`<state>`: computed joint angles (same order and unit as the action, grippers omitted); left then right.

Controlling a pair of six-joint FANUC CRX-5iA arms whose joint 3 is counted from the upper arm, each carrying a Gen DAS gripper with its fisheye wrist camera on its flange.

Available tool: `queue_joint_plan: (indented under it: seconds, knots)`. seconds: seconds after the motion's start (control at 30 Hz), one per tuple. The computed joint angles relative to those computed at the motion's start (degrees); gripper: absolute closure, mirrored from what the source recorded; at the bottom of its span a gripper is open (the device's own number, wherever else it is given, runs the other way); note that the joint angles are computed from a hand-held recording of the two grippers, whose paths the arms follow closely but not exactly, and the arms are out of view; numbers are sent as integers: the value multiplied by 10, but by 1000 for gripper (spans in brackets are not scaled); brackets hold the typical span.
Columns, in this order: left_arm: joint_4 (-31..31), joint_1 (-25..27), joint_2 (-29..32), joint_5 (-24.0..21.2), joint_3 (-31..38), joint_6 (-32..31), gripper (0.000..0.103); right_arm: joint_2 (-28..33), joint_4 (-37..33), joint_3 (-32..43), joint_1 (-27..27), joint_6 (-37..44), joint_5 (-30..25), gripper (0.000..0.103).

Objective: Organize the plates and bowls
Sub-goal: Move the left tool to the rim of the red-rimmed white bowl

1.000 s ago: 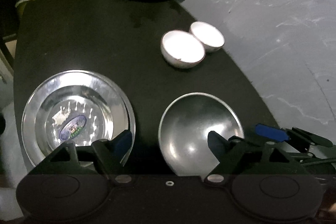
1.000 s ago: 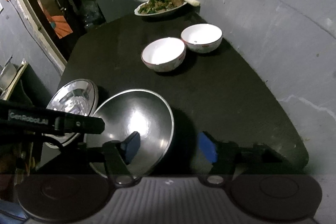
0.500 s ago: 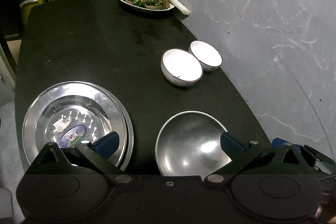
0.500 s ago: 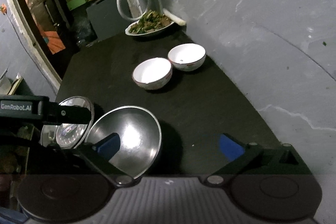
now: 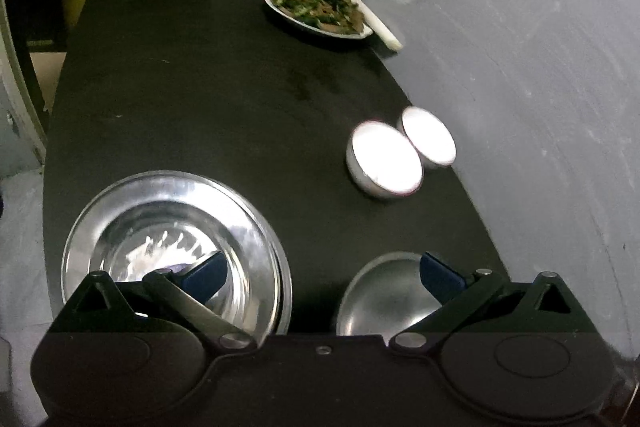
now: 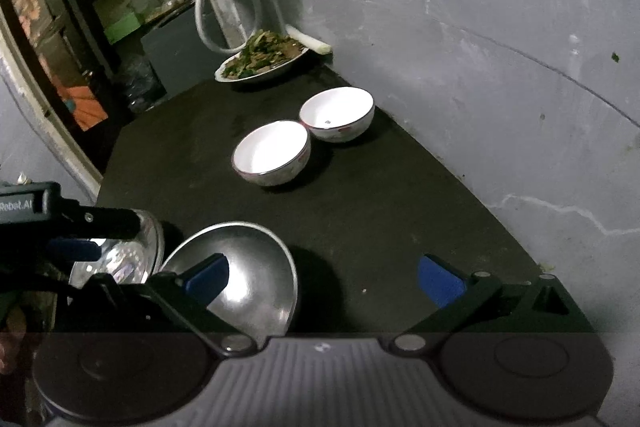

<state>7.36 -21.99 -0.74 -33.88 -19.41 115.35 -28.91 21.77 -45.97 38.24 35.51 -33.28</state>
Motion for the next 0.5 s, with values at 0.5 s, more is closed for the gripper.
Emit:
queue_joint_plan:
  seconds: [0.5]
  knots:
    - [43,20,147,39,113,-89,1,127,45,68,-52,-45,39,0]
